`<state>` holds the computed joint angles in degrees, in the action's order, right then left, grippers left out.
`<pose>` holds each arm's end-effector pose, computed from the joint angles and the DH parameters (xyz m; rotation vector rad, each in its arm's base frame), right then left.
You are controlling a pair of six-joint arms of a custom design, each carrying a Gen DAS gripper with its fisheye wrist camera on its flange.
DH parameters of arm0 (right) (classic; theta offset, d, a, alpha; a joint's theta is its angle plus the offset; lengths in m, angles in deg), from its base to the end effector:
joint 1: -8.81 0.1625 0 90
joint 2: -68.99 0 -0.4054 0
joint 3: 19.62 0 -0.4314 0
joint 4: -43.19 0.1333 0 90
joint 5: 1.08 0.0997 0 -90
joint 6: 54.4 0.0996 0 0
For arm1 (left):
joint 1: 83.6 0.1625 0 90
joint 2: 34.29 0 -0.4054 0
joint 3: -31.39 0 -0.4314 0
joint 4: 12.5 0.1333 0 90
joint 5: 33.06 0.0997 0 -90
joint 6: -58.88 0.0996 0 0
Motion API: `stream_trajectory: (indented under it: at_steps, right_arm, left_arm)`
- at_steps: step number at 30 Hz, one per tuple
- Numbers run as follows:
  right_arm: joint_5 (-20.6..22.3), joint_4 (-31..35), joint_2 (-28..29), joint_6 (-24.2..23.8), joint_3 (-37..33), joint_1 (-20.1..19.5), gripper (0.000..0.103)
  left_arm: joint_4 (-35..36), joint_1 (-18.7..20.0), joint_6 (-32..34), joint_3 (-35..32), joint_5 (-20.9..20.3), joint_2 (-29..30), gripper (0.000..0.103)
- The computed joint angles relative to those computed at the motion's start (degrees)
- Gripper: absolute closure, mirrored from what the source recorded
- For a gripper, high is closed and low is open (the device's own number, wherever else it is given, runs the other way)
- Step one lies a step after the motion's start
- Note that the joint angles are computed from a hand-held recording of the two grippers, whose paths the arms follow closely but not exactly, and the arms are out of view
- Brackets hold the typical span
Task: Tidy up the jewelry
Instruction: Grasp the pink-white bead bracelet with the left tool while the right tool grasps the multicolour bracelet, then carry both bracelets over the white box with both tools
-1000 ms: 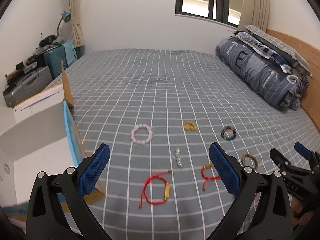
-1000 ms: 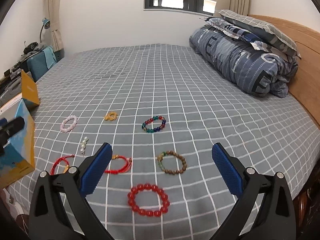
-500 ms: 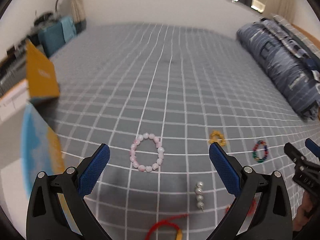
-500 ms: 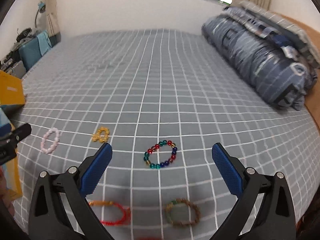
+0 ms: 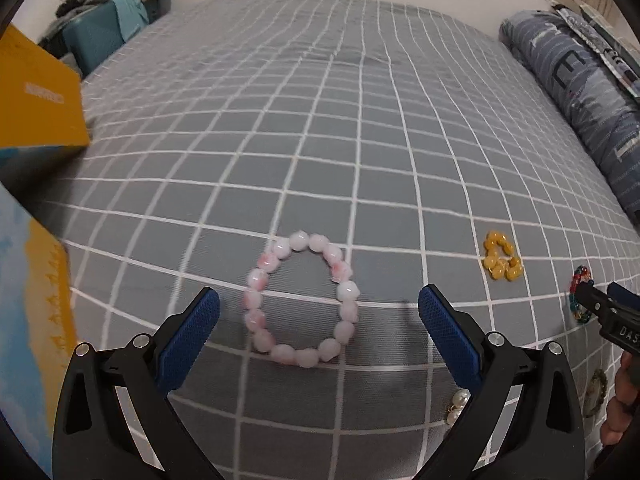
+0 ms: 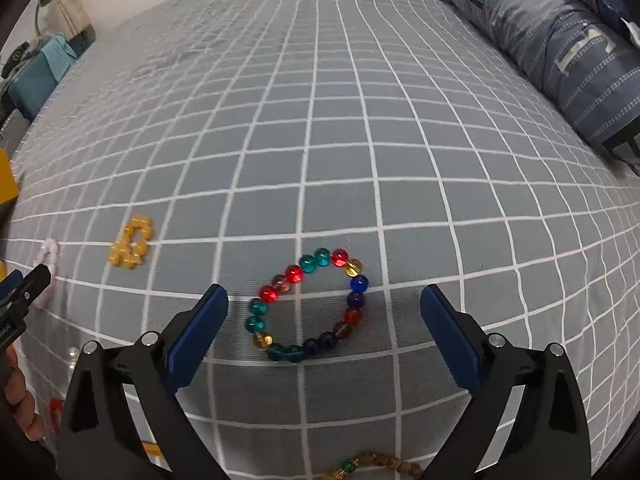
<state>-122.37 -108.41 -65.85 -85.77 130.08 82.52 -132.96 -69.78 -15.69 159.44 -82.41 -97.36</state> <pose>0.0050 -0.2738 0.3536 0.0254 -2.2727 0.6366 -0.3463 -0.2893 0.0143 0.2991 2.3123 -0.6485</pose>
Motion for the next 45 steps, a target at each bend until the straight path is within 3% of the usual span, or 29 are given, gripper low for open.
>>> stream_trajectory:
  at_steps: [7,9,12,16,19,20,22,24,26,45]
  right_arm:
    - [-0.1,-0.48,2.65,0.71,-0.6,-0.96,0.019]
    - [0.07,-0.41,2.77,0.91,-0.7,-0.91,0.022]
    - [0.76,0.87,1.91,1.27,-0.93,-1.25,0.03]
    - [0.32,0.95,1.15,0.45,-0.76,-1.36,0.049]
    - [1.25,2.16,-0.56,0.49,-0.64,-2.44,0.06]
    - [1.45,2.44,-1.17,0.46,-0.57,-2.8,0.062]
    - [2.2,3.33,-2.52,0.09,-0.41,-3.49,0.079]
    - [2.86,3.88,-3.38,0.23,-0.37,-3.95,0.085]
    - [2.28,2.77,-2.94,0.57,-0.16,-3.32,0.085]
    - [1.09,-3.66,-7.06,-2.54,2.85,-0.22,0.085]
  left_arm:
    - [0.05,1.54,0.68,-1.17,-0.59,2.69,0.007]
    - [-0.24,1.63,0.85,-1.28,-0.55,2.97,0.013]
    - [-0.2,1.28,0.58,-1.21,-0.97,2.75,0.032]
    - [0.66,0.55,-0.11,-1.25,-1.45,2.54,0.065]
    - [0.47,0.3,0.72,-1.32,-2.36,2.36,0.082]
    - [0.31,0.19,0.88,-1.17,-2.52,2.2,0.082]
    - [-0.33,0.04,1.26,-0.8,-3.09,1.79,0.084]
    - [-0.29,-0.13,1.63,-0.73,-3.1,1.66,0.084]
    - [-1.16,-0.3,2.36,-0.45,-3.66,1.21,0.093]
    - [-2.76,-2.78,2.54,1.19,-2.29,-1.28,0.093]
